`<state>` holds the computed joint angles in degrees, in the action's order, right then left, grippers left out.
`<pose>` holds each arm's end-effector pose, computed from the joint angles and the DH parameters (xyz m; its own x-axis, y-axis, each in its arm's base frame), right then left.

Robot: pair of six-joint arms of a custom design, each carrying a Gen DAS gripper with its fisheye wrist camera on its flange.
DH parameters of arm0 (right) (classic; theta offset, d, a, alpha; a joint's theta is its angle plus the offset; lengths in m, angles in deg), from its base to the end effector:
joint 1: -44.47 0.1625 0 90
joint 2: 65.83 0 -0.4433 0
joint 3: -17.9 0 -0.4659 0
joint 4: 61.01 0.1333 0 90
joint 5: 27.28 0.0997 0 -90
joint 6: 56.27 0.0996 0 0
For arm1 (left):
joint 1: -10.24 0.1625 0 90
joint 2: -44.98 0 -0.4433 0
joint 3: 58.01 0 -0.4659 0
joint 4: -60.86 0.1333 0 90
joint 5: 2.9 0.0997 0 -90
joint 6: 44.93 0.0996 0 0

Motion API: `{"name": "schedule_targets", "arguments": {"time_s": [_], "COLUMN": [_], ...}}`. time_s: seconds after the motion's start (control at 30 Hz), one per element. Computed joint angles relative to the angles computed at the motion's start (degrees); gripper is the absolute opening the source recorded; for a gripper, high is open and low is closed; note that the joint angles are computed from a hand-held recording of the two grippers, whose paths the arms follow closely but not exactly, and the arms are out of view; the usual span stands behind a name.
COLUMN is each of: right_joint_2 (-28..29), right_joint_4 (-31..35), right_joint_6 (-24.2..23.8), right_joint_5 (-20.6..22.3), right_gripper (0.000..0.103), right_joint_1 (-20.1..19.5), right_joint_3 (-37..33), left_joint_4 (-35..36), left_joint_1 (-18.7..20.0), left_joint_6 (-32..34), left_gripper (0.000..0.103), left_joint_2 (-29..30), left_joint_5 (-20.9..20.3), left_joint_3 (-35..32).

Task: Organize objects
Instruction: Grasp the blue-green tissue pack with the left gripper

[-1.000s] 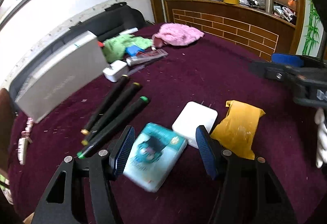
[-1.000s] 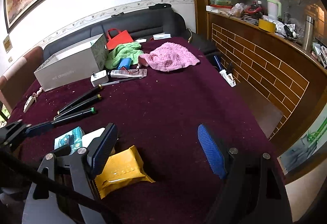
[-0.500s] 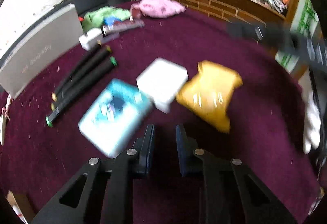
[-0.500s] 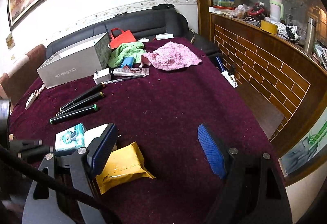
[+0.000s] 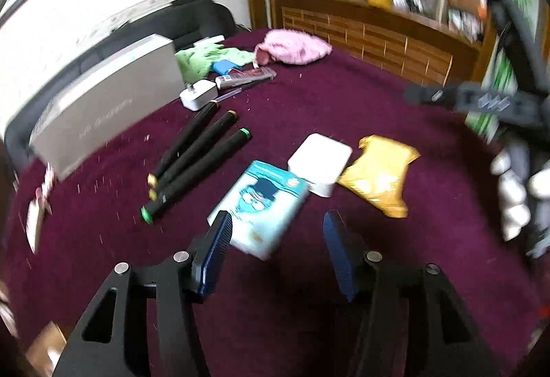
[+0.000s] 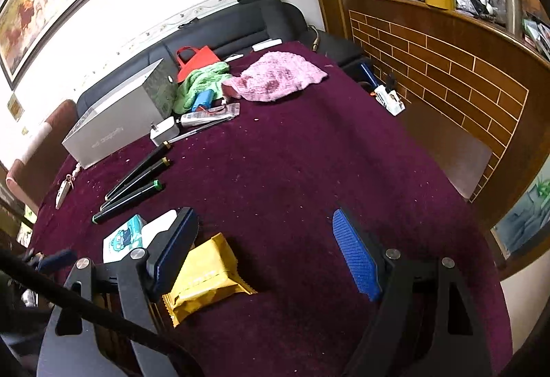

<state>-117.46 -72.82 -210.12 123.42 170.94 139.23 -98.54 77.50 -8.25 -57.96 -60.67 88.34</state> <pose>0.2622 -0.2766 -0.0212 -0.8225 0.3737 0.4288 -0.1571 0.5753 -0.8027 0.0306 -0.4094 0.2423 -0.4906 0.5846 -0.6462 0.7986 0.5983 -0.0651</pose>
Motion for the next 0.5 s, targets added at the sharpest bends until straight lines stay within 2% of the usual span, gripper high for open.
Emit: {"name": "schedule_targets", "arguments": {"time_s": [0.13,0.23,0.3,0.37,0.43,0.5], "right_joint_2": [-0.6,-0.5,-0.2,0.0,-0.3,-0.5], "right_joint_4": [0.1,0.9,1.3,1.5,0.6,0.0], "right_joint_6": [0.7,1.6,1.7,1.5,0.6,-0.2], "right_joint_5": [-0.4,-1.6,-2.3,-2.5,-3.7,-4.8], "right_gripper": [0.081,0.081,0.081,0.081,0.081,0.081], "right_joint_1": [-0.7,-1.7,-2.2,-2.5,-2.9,-3.2], "right_joint_3": [0.5,0.5,0.4,0.2,0.7,0.9], "left_joint_4": [-1.3,-3.3,-6.3,-8.5,-7.1,-2.7], "left_joint_1": [2.0,3.6,4.5,5.1,5.3,5.7], "left_joint_6": [5.4,6.9,7.6,7.7,4.2,-0.6], "left_gripper": [0.049,0.05,0.065,0.068,0.068,0.054], "left_joint_2": [6.8,10.9,14.0,15.4,15.3,14.0], "left_joint_5": [0.4,-0.2,-0.8,-2.3,-2.5,-3.4], "left_joint_3": [-3.0,-5.1,-6.2,-6.5,-6.9,-7.4]}}
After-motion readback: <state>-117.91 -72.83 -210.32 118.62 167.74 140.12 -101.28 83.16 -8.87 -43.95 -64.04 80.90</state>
